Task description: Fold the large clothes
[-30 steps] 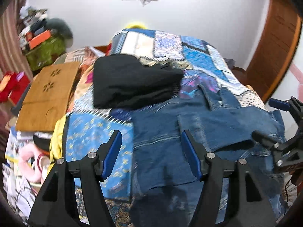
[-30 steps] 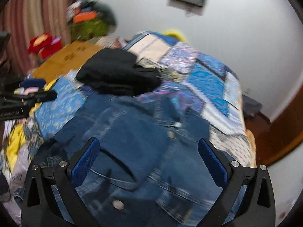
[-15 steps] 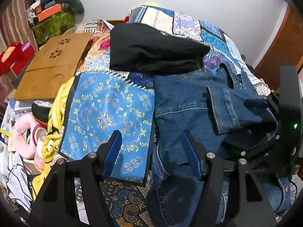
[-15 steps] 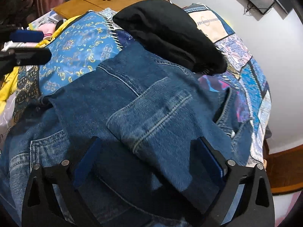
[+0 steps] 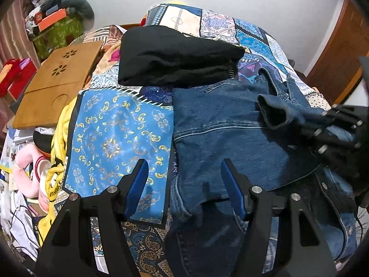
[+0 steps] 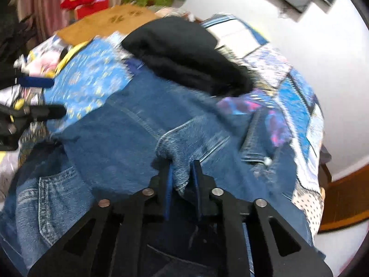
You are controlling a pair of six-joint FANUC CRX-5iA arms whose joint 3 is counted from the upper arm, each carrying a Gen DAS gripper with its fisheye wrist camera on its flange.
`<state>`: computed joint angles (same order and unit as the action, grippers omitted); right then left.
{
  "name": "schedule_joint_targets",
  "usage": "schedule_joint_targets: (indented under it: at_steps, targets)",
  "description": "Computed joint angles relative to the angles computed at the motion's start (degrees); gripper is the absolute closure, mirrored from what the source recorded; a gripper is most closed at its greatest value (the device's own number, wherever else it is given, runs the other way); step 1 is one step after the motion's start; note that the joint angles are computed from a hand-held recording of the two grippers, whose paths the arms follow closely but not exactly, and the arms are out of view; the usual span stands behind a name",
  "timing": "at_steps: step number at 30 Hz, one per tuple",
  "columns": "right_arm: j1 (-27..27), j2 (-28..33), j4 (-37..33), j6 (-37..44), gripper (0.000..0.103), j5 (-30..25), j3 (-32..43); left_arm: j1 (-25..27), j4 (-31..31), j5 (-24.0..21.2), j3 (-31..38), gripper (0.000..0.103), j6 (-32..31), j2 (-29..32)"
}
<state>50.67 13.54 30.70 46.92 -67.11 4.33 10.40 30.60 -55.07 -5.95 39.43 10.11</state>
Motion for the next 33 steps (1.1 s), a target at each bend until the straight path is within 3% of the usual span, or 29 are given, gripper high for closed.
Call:
schedule_joint_targets:
  at_steps: [6,15,27,33]
  targets:
    - [-0.98,-9.36,6.94,-11.49,0.090,2.69,-7.39,-1.78,-0.56,0.04,0.65,0.039,0.35,-0.19]
    - [-1.93,-22.47,12.78,-29.26,0.094,2.45,-19.13,-5.61,-0.09,-0.65,1.56,0.039,0.60,-0.62]
    - [0.01,-36.85,5.45,-49.94,0.094,3.25,-34.68,-9.80,-2.68,-1.66,2.14,0.039,1.88,-0.94]
    - [2.02,-39.82,3.66,-53.18,0.093,2.28,-37.60,-10.89,-2.62,-2.18,2.02,0.039,1.93,-1.17]
